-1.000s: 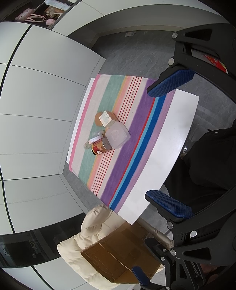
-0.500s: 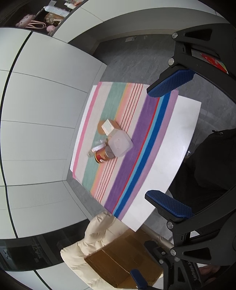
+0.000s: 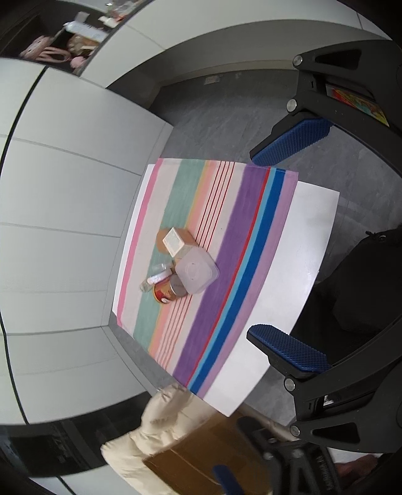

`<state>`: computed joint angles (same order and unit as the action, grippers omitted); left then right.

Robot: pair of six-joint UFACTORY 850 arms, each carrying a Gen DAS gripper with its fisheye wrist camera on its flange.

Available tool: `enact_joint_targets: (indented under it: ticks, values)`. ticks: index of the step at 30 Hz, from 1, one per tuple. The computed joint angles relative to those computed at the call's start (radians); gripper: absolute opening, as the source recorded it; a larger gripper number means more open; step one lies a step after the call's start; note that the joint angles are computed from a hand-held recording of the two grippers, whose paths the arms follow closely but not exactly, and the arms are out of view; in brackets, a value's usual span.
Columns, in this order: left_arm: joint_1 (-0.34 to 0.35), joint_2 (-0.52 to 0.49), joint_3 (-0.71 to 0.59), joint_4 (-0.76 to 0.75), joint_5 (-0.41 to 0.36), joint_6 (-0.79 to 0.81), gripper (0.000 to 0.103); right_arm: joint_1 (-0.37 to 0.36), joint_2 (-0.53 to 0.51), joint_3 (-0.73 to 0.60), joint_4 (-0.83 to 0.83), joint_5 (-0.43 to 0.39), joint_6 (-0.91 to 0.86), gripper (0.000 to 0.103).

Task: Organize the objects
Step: 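Grasp the clear plastic container with the left tool while the right tool grasps the small box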

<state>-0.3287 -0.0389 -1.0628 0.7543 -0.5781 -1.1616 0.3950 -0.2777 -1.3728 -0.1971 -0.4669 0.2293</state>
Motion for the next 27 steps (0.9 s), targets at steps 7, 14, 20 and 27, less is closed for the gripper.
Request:
enact_joint_targets:
  ticks: [7,14,20,27]
  values:
    - [0.036,-0.075,-0.072,-0.145,0.040,0.152,0.103,-0.042,-0.053,-0.059,0.090,-0.037,-0.007,0.103]
    - [0.048,-0.188,-0.178,-0.248,0.059,0.293,0.103,-0.065,-0.125,-0.130,0.075,-0.053,-0.026,0.103]
    - [0.058,-0.291,-0.267,-0.304,0.046,0.396,0.103,-0.086,-0.207,-0.200,0.043,-0.076,-0.020,0.103]
    - [0.083,-0.430,-0.382,-0.361,0.035,0.482,0.102,-0.113,-0.332,-0.305,0.098,-0.115,-0.086,0.103]
